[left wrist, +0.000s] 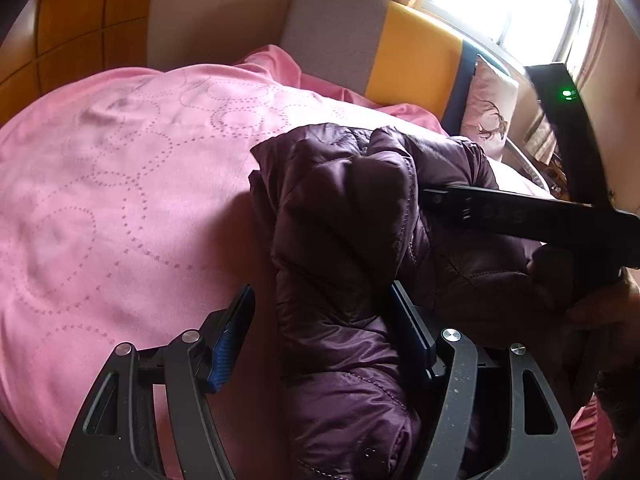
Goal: Fold large clothes
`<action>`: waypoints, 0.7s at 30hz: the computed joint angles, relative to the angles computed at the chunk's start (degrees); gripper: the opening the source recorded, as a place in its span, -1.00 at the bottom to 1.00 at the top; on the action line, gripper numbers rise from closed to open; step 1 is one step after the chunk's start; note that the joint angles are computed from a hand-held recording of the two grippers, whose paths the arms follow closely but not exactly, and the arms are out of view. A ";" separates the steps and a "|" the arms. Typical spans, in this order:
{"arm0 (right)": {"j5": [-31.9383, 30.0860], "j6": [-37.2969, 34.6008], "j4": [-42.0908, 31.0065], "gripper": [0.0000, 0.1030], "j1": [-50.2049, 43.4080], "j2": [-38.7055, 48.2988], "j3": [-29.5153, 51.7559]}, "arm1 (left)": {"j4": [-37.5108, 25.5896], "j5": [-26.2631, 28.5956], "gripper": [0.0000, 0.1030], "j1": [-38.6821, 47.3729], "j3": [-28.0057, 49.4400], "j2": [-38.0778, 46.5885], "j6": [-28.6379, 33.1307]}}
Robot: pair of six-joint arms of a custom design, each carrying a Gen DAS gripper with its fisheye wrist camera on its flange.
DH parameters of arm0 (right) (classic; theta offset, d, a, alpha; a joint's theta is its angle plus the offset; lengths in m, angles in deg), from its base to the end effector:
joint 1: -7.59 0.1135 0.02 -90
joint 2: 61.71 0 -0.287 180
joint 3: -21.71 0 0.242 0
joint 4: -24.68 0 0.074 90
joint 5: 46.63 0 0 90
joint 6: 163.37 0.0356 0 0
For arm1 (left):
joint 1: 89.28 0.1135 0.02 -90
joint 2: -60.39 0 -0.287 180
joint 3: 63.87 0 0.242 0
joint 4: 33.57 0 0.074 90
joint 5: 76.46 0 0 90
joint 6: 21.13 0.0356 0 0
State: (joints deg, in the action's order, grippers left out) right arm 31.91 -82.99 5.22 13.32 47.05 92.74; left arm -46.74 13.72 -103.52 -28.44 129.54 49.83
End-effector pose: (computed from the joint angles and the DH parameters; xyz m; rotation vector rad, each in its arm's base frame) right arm 0.3602 0.0433 0.1456 -0.4159 2.5210 0.2306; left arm 0.1880 -0.0478 0.1674 -0.0993 2.4052 -0.2759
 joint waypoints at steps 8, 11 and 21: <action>-8.50 0.18 -0.80 0.92 -3.93 -1.90 -0.76 | -0.73 -3.51 0.31 -2.54 -0.38 -1.83 -0.63; -14.47 -1.13 -3.66 0.95 -8.07 -5.85 -1.86 | -1.44 -4.61 0.37 -3.24 -0.53 -3.04 -0.37; -32.96 -8.27 -18.33 0.96 -27.96 -3.31 -0.85 | 3.53 9.94 0.38 6.68 -3.68 -2.38 1.03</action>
State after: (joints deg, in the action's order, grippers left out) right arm -1.05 -91.25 -13.11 -14.64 43.74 91.89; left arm -43.22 23.66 -96.83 -32.12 127.17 50.86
